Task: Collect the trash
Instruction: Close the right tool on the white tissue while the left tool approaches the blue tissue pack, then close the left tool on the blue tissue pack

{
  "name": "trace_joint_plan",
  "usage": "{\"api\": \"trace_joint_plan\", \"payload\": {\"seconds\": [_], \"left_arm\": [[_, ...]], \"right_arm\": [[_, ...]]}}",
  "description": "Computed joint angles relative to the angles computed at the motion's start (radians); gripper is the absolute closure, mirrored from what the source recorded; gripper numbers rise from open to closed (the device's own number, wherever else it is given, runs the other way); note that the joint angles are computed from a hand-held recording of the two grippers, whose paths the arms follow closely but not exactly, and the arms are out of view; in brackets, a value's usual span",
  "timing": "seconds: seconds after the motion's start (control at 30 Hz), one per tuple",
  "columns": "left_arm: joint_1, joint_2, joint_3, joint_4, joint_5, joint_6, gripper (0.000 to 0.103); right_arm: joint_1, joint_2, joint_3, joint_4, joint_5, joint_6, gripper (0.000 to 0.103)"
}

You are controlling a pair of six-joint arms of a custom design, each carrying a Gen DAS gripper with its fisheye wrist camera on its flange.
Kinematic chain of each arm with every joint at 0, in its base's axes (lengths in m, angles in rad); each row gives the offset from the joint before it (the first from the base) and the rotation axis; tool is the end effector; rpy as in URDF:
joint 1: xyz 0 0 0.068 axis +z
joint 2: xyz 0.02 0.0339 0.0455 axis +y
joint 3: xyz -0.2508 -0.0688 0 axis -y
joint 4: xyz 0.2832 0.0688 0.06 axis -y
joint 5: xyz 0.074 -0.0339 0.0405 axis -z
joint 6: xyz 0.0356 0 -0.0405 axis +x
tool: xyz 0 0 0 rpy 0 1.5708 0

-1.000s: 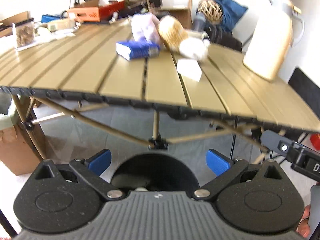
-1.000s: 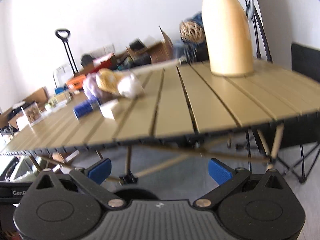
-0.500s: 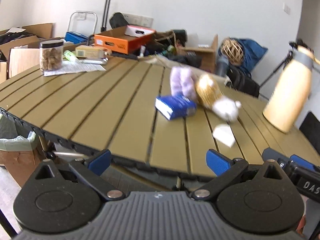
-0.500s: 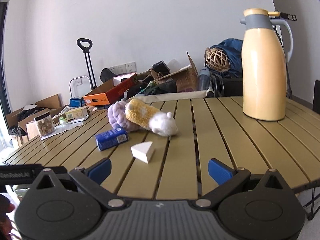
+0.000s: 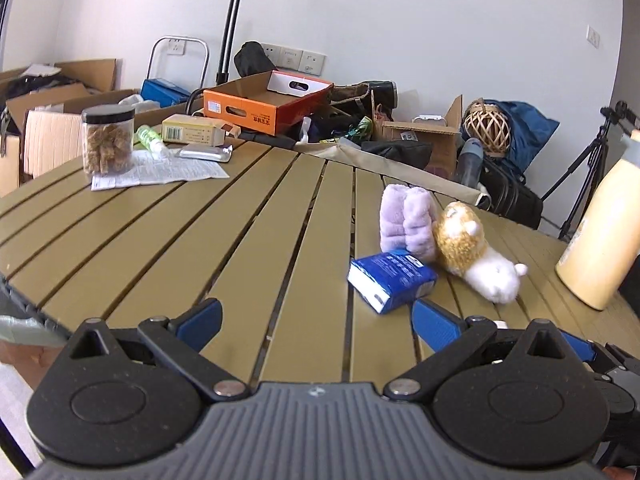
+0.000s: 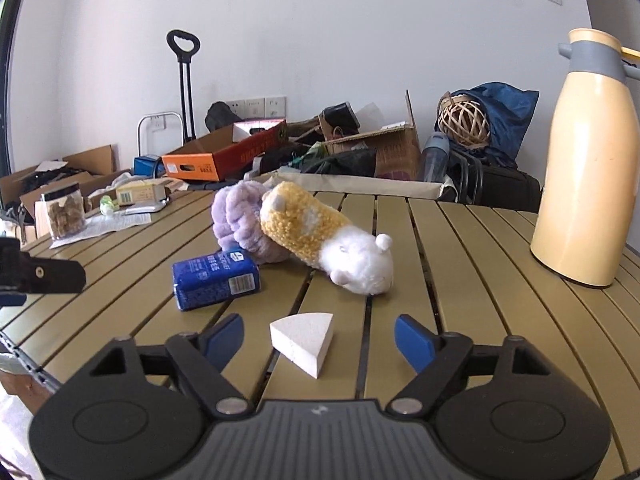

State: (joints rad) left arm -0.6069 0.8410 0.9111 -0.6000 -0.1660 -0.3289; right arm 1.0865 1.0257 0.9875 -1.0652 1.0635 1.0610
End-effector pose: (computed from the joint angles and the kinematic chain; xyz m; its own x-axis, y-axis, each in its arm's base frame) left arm 0.1884 -0.1236 0.3250 -0.5368 -0.0151 -0.8436 0.2874 0.9368 -0.1997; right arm 0.1283 0.1770 0.2956 -0.4181 0.1161 -0.9010 0.2425 0.9701 0.0125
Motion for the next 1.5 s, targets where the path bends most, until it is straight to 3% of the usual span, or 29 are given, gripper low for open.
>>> {"api": "trace_joint_plan", "payload": {"seconds": [0.27,0.43,0.77,1.03,1.5], "left_arm": [[0.025,0.1,0.034,0.05,0.037,0.031,0.0],[0.026,0.153,0.064,0.069,0.04,0.05,0.0],[0.007,0.281,0.149,0.088,0.037,0.043,0.0],[-0.067,0.396,0.224,0.114,-0.022,0.021,0.0],[-0.174,0.646,0.405,0.079,-0.153,-0.076,0.0]], "right_arm": [[-0.089,-0.006,-0.053,0.196,-0.072,-0.143,0.046],[-0.113,-0.007,-0.074,0.251,-0.101,-0.162,0.066],[-0.1,-0.119,-0.147,0.344,-0.087,-0.18,0.077],[-0.048,-0.224,-0.169,0.294,0.033,-0.14,0.078],[-0.066,-0.363,-0.171,-0.062,0.129,0.133,0.078]]}}
